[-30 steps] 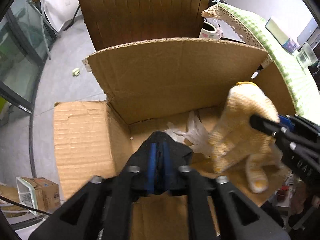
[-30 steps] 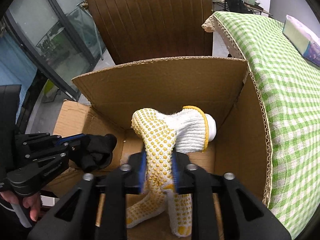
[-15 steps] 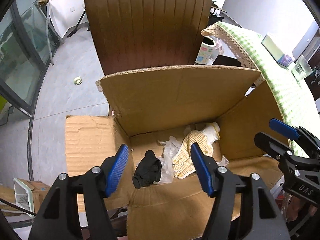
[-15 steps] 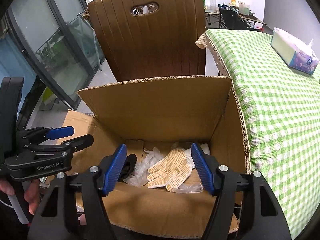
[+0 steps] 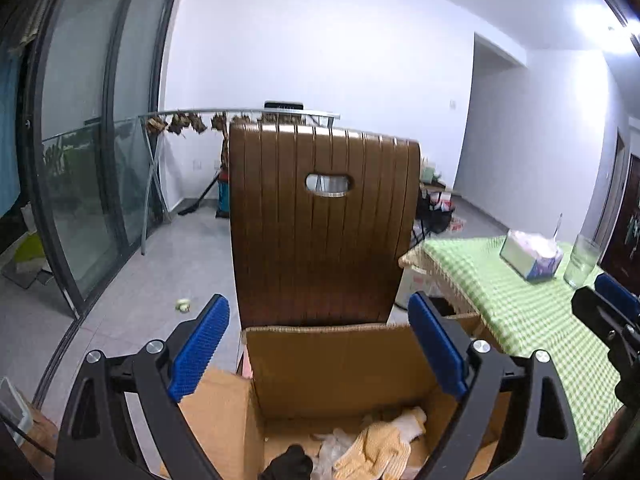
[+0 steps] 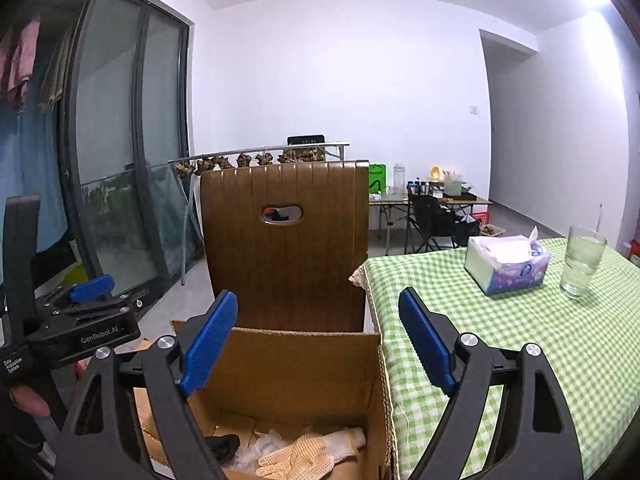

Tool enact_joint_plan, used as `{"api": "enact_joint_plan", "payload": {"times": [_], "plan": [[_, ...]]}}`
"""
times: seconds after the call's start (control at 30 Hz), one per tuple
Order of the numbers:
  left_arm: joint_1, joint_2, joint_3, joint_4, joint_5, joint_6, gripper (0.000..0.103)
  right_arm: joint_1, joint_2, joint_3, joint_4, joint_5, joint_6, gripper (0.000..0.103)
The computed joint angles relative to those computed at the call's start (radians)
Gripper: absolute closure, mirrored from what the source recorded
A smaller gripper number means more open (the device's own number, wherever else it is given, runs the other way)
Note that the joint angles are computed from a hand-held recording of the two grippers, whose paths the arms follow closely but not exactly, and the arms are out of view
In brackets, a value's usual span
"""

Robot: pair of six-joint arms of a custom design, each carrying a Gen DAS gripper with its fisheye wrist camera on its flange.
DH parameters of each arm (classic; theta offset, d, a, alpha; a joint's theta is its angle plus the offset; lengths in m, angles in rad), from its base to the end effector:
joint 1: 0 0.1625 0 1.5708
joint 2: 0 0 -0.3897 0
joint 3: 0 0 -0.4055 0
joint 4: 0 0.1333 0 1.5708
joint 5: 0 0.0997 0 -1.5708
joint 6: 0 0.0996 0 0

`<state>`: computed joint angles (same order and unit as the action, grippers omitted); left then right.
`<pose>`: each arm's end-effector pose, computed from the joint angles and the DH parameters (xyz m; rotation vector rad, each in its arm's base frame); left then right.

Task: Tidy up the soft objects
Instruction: 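Move both open tools back over the table toward the pink towel, then grasp the pink towel with the left tool while the right grasps a black glove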

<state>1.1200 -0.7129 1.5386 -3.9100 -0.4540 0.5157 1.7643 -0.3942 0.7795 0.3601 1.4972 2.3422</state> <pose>-0.0692 -0.6543 0.2164 -0.0899 1.8056 -1.4380 0.2805 -0.7001 0.0191 1.3371 -2.3760 1.1692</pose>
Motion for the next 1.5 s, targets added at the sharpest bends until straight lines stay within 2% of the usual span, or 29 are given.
{"api": "enact_joint_plan", "payload": {"times": [0.13,0.23,0.3,0.43,0.6,0.7,0.83,1.0,1.2,1.3,1.5], "plan": [[-0.003,-0.015,0.02,0.032,-0.007,-0.039,0.015,-0.001,-0.002,-0.002,0.008,0.028,0.01,0.023],[-0.007,-0.015,0.029,0.03,-0.026,-0.032,0.015,-0.002,-0.041,0.058,-0.033,0.036,0.023,0.023],[-0.01,-0.012,0.03,0.054,-0.037,-0.045,0.015,0.001,-0.063,0.084,-0.047,0.074,0.039,0.02],[-0.015,-0.004,0.026,0.157,-0.09,-0.118,0.015,-0.004,-0.182,0.253,-0.18,0.157,0.079,0.02],[-0.047,0.054,-0.018,0.258,-0.218,-0.14,0.015,-0.035,-0.377,0.501,-0.386,0.274,0.118,0.02],[-0.07,0.078,-0.028,0.339,-0.313,-0.186,0.015,-0.056,-0.501,0.645,-0.505,0.374,0.141,0.02],[-0.109,0.131,-0.05,0.398,-0.424,-0.162,0.015,-0.087,-0.689,0.85,-0.675,0.508,0.169,0.02],[-0.151,0.171,-0.06,0.502,-0.553,-0.181,0.015,-0.116,-0.915,1.085,-0.872,0.682,0.154,0.019],[-0.196,0.219,-0.074,0.652,-0.69,-0.208,0.015,-0.148,-1.148,1.298,-1.014,0.84,0.188,0.017],[-0.215,0.242,-0.079,0.696,-0.731,-0.211,0.015,-0.162,-1.215,1.361,-1.047,0.89,0.21,0.017],[-0.239,0.283,-0.091,0.725,-0.767,-0.18,0.015,-0.169,-1.214,1.376,-1.04,0.928,0.233,0.017]]}}
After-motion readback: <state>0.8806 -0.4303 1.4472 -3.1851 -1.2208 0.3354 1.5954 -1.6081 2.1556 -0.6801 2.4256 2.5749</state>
